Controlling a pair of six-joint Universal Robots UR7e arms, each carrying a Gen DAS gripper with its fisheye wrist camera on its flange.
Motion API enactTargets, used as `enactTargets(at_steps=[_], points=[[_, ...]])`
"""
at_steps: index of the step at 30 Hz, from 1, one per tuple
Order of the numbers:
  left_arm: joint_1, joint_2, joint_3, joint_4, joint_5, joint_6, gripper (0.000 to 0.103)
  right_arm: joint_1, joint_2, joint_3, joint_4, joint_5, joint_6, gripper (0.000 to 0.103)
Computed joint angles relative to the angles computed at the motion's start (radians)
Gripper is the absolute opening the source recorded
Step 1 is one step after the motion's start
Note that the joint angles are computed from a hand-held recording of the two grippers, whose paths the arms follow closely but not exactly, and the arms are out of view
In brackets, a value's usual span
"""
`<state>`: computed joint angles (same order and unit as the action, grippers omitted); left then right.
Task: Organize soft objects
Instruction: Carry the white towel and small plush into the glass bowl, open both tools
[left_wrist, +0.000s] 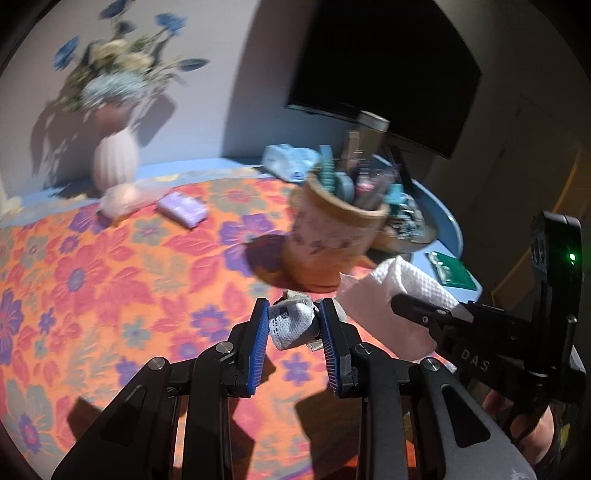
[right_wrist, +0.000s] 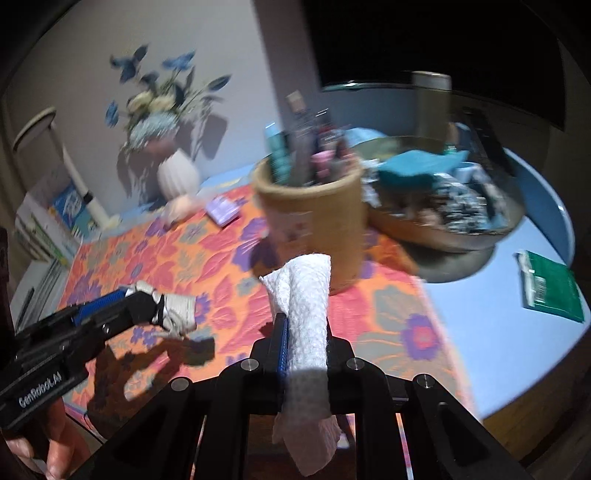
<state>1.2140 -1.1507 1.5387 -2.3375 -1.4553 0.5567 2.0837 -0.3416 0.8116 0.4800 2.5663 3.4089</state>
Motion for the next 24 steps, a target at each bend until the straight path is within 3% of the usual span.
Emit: enactTargets(at_steps=[13, 19, 24], points=[[-0.13, 0.004, 0.09, -0.03, -0.072, 0.015, 0.024, 0.01, -0.319, 0.42, -0.352, 0.092, -0.039, 0.013], [-0.196, 0.074, 0.05, -0.067, -0.075, -0.009, 0.024, -0.015, -0.434, 0.51, -0.486, 0.084, -0.122, 0.013], [-0.231, 0.177, -0.047, -0.081, -0.025, -0.061, 0.024, -0.05, -0.485, 0.509, -0.554, 0.045, -0.218, 0.013]])
